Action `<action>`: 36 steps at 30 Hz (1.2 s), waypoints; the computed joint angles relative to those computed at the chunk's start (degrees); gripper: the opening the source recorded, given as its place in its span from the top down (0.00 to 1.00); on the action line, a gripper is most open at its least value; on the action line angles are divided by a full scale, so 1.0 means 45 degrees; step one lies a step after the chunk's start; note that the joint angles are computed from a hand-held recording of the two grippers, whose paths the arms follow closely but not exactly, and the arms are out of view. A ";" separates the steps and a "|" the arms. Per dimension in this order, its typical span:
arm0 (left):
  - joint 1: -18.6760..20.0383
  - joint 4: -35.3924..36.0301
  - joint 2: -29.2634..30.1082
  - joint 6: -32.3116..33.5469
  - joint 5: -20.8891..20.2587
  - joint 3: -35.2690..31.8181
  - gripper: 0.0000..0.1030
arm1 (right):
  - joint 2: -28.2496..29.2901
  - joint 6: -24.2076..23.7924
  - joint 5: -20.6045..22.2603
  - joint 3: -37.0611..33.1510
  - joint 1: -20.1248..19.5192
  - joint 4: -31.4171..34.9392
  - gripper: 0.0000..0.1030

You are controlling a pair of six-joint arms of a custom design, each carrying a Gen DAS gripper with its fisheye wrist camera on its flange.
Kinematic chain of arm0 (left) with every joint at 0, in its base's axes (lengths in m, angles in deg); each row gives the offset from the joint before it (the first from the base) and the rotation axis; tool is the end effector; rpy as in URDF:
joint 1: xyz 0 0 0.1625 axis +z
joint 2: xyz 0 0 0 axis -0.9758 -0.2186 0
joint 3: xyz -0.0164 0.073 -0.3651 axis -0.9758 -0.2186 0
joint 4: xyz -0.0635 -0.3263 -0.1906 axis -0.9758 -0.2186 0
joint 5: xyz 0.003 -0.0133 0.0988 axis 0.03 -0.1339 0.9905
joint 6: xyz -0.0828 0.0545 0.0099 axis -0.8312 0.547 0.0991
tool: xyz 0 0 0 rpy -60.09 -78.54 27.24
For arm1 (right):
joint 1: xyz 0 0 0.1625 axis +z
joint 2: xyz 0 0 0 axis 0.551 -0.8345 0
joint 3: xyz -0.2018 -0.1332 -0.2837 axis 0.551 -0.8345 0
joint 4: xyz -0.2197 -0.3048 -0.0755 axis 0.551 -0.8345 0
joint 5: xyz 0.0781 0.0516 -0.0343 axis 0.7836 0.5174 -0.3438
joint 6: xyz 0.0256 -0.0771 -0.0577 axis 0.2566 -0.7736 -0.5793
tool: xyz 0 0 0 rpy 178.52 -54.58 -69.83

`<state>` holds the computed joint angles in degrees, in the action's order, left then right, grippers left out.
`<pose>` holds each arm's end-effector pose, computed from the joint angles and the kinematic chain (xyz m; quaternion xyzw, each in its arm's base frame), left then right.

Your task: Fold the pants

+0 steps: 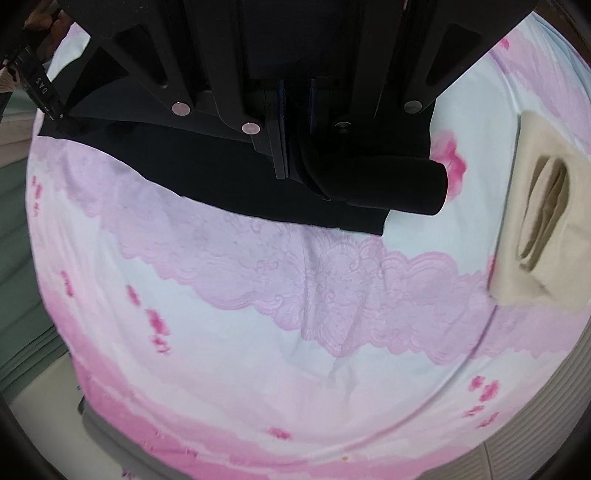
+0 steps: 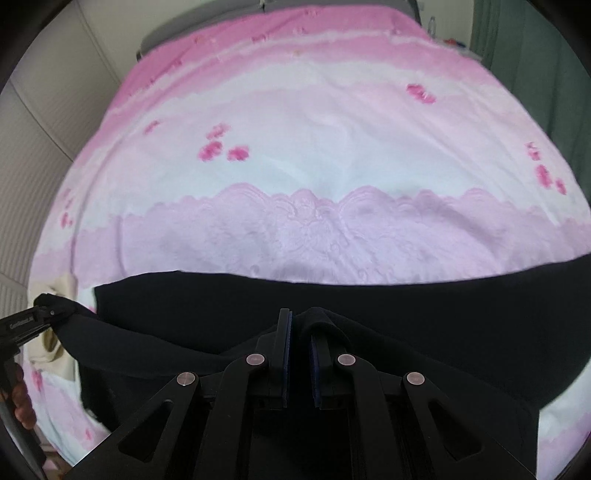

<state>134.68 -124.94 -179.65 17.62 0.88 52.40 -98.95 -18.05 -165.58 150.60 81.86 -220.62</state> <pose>-0.0177 -0.4039 0.3139 -0.1615 0.9080 -0.2099 0.3248 0.2845 -0.4322 0.0609 0.1344 -0.9347 0.1582 0.2884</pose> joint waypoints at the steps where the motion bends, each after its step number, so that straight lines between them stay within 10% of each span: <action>1: 0.0273 -0.0145 0.0370 0.0172 -0.0009 -0.0184 0.89 | 0.0293 -0.0108 0.0035 -0.0325 -0.0194 0.0142 0.91; 6: 0.1490 0.0197 0.1935 0.0079 -0.0621 -0.1388 0.88 | 0.1175 0.0004 -0.0014 -0.1443 -0.0639 0.1244 0.88; 10: 0.1326 0.0338 0.1828 -0.0277 -0.0651 -0.1684 0.65 | 0.1305 0.0479 0.0490 -0.1986 -0.0700 0.2241 0.56; 11: 0.0963 0.0428 0.1576 -0.0435 -0.0206 -0.1586 0.40 | 0.1212 0.0497 0.0770 -0.1937 -0.0641 0.2166 0.51; 13: -0.0024 0.0927 0.0960 -0.1027 0.0960 -0.1306 0.25 | 0.1039 0.0274 0.1050 -0.1785 -0.0392 0.1855 0.44; 24: -0.5335 0.3977 -0.0990 0.0093 0.0755 0.0003 0.25 | -0.1879 -0.0188 0.0634 0.1083 0.1873 0.0395 0.33; 30: -0.8425 0.3944 -0.1736 0.0451 -0.0639 0.1326 0.25 | -0.4673 0.1992 -0.1416 0.3593 0.3381 0.1660 0.32; 36: -1.0134 0.2504 -0.1821 0.0772 -0.2983 0.2740 0.25 | -0.8218 0.6603 -0.2625 0.5736 0.4534 0.5620 0.31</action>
<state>89.07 -113.67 -187.85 21.10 -12.55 64.73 -135.94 11.67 -177.39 176.41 102.26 -195.33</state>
